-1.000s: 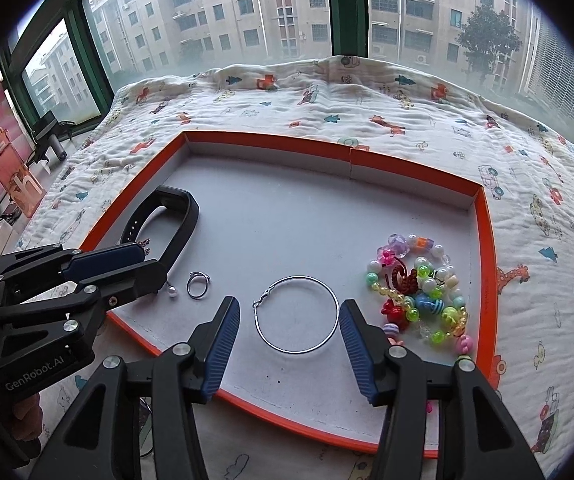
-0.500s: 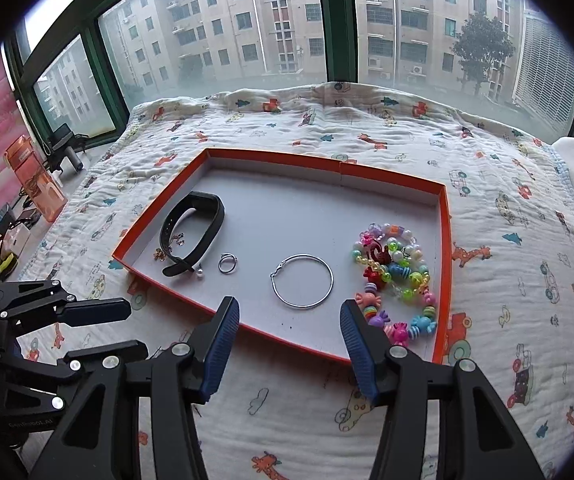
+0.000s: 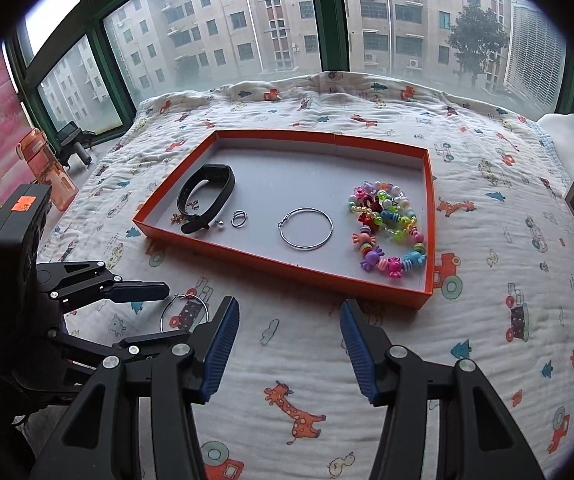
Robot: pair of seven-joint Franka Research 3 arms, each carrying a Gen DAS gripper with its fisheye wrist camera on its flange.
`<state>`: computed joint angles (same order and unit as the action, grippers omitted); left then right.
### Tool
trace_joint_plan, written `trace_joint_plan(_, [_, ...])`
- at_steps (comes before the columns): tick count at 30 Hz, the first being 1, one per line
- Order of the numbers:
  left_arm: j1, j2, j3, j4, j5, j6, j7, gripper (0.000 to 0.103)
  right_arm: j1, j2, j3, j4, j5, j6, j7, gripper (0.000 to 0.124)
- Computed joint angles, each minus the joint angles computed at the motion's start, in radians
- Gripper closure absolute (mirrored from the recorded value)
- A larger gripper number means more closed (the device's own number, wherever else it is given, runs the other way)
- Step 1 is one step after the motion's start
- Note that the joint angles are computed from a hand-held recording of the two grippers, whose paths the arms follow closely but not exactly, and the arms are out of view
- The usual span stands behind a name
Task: Organize jewelry
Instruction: 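Grasp the second silver hoop earring with the left tool while the right tool moves to the pearl stud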
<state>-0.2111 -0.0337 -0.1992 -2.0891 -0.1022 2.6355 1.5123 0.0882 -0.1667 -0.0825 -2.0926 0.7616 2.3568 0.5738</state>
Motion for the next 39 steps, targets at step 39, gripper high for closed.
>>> trace_joint_plan(39, [0.022,-0.151,0.036,-0.154,0.156,0.102,-0.179,0.048,0.023,-0.020,0.011,-0.055,0.032,-0.246,-0.031,0.066])
